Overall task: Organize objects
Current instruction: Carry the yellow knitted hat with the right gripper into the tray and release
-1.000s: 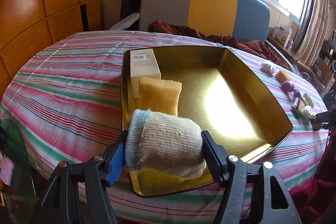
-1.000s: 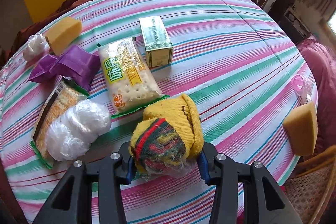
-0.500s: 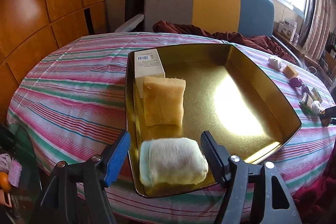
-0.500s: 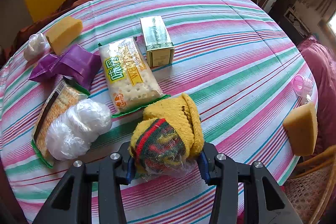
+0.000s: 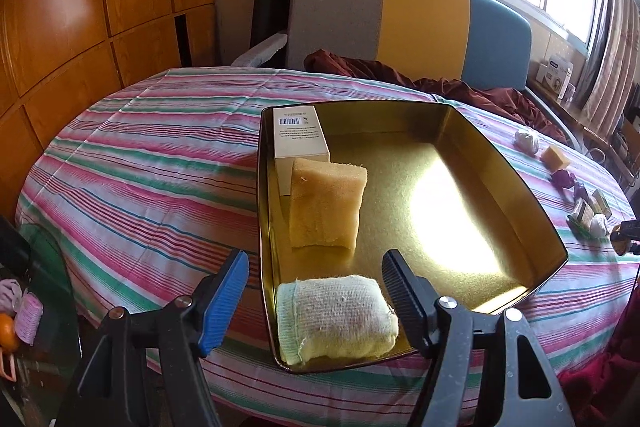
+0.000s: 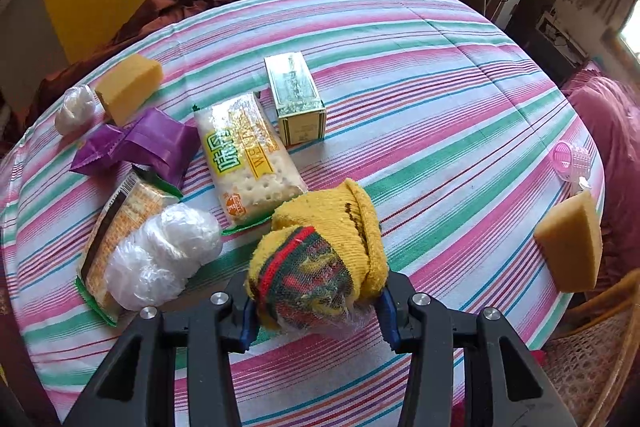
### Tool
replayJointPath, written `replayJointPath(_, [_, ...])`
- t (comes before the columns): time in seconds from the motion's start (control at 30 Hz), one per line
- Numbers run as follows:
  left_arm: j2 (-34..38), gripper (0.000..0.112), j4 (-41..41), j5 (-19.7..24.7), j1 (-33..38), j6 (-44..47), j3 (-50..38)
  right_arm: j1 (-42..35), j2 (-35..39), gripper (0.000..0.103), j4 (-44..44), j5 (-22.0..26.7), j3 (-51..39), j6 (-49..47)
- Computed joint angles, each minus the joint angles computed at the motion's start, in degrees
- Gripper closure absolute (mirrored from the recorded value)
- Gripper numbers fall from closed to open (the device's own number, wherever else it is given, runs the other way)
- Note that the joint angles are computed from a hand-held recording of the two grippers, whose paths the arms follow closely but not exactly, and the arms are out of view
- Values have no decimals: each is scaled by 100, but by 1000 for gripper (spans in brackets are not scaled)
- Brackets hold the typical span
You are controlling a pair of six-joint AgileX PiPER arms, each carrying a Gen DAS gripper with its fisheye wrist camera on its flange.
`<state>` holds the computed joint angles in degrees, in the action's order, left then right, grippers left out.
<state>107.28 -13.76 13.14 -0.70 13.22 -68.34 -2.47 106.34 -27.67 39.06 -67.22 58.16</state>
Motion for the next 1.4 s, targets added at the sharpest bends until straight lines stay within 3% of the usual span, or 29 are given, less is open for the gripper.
replayJointPath(0.23, [-34, 42, -1318, 77, 290, 1027, -42, 272, -811, 56, -1529, -902, 646, 1379])
replayJointPath(0.4, [-29, 42, -1427, 43, 578, 899, -102, 695, -1057, 56, -1690, -1052, 577, 1314])
replayJointPath(0.63, [54, 42, -1341, 123, 800, 634, -204, 1722, -851, 55, -381, -1420, -228, -498])
replayJointPath(0.87, [71, 42, -1717, 138, 846, 988, -190, 3018, 387, 54, 1840, -1391, -1798, -2924])
replayJointPath(0.97, [94, 42, -2054, 208, 913, 1265, -211, 3392, 1137, 51, 2617, -1132, -2670, -3682])
replayJointPath(1.17, [166, 42, -2038, 247, 948, 1234, -253, 3862, 2686, 46, 3535, -157, -4615, -4728])
replayJointPath(1.3, [186, 42, -2057, 224, 953, 1240, -250, 3963, 3020, 27, 4198, 3, -4938, -5444])
replayJointPath(1.4, [203, 42, -2058, 216, 937, 1254, -235, 3975, 3008, 23, 4438, -124, -4774, -5695])
